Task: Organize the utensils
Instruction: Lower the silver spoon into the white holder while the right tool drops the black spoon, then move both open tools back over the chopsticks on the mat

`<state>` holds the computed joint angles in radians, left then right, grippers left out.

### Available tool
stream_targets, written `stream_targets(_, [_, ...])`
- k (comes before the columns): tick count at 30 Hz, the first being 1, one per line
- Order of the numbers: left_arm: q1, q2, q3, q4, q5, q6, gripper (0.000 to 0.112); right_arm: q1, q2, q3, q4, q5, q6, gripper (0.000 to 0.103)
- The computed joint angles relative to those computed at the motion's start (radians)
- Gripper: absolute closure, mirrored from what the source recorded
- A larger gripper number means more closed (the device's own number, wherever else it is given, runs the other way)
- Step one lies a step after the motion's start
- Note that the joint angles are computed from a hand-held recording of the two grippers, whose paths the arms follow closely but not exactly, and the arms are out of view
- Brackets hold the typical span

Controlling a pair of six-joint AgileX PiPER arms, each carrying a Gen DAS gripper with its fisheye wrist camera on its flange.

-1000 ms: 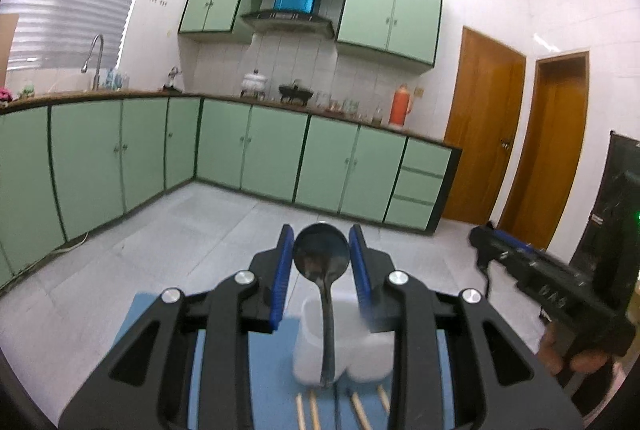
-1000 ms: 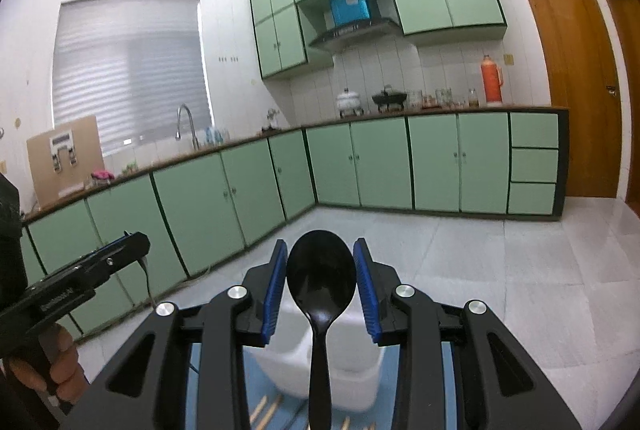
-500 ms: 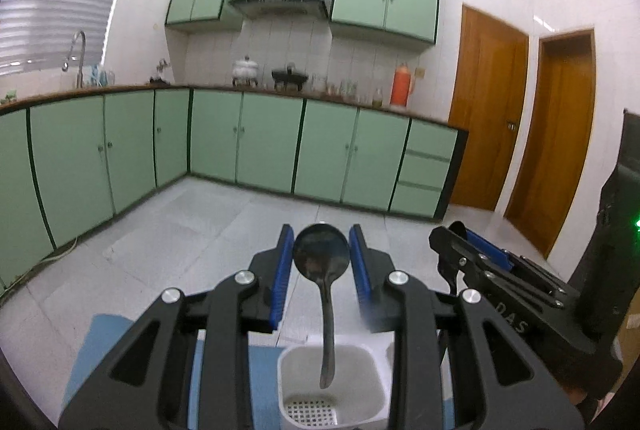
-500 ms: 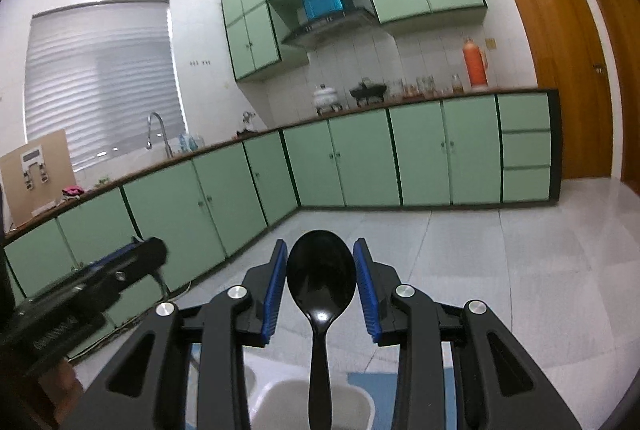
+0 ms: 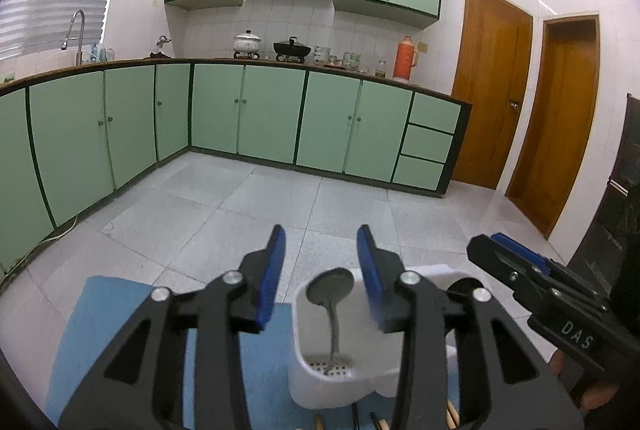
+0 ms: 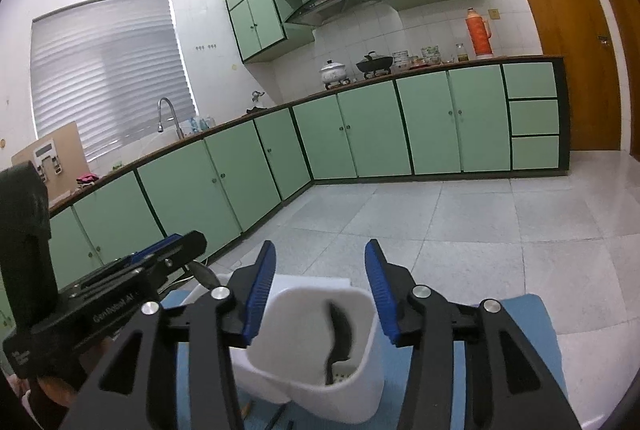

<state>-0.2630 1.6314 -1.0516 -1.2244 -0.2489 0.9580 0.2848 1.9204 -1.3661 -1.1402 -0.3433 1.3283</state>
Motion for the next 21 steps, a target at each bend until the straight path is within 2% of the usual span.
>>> stream_targets(2, [-0.009,-0.028,0.027,0.001,-0.01,-0.003,0.067,-0.01,-0.033,0.046,0.032,-0.014,-0.018,0.055])
stream_targets(4, [-0.021,-0.071,0.073,0.013,-0.029,-0.016,0.056,-0.018,-0.075,0.101,0.086,-0.02,-0.059,0.042])
stream_targets(5, [-0.029,-0.097,0.1,0.019,-0.036,-0.025,0.053,-0.02,-0.101,0.134,0.123,-0.018,-0.094,0.038])
stream_targets(6, [-0.037,-0.125,0.128,0.009,-0.044,-0.018,0.043,-0.024,-0.132,0.169,0.148,-0.014,-0.12,0.031])
stream_targets(7, [-0.048,-0.153,0.16,0.008,-0.057,-0.022,0.035,-0.026,-0.155,0.197,0.173,-0.012,-0.144,0.017])
stream_targets(9, [-0.074,-0.229,0.243,-0.011,-0.088,-0.029,0.027,-0.028,-0.228,0.297,0.309,-0.003,-0.274,0.006])
stream_targets(11, [-0.098,-0.285,0.298,-0.069,-0.102,0.006,0.023,-0.035,-0.289,0.373,0.332,0.0,-0.312,0.006])
stream_targets(15, [-0.173,-0.395,0.402,-0.249,-0.161,0.144,0.022,-0.063,-0.387,0.491,0.236,0.0,-0.229,0.006])
stream_targets(17, [-0.229,-0.449,0.448,-0.339,-0.21,0.211,0.022,-0.079,-0.443,0.558,0.165,-0.008,-0.151,0.006])
stream_targets(18, [-0.274,-0.475,0.472,-0.39,-0.258,0.248,0.022,-0.086,-0.461,0.579,0.144,-0.011,-0.131,0.006])
stream_targets(21, [-0.366,-0.52,0.525,-0.512,-0.333,0.336,0.021,-0.082,-0.534,0.673,0.121,0.018,-0.12,0.006])
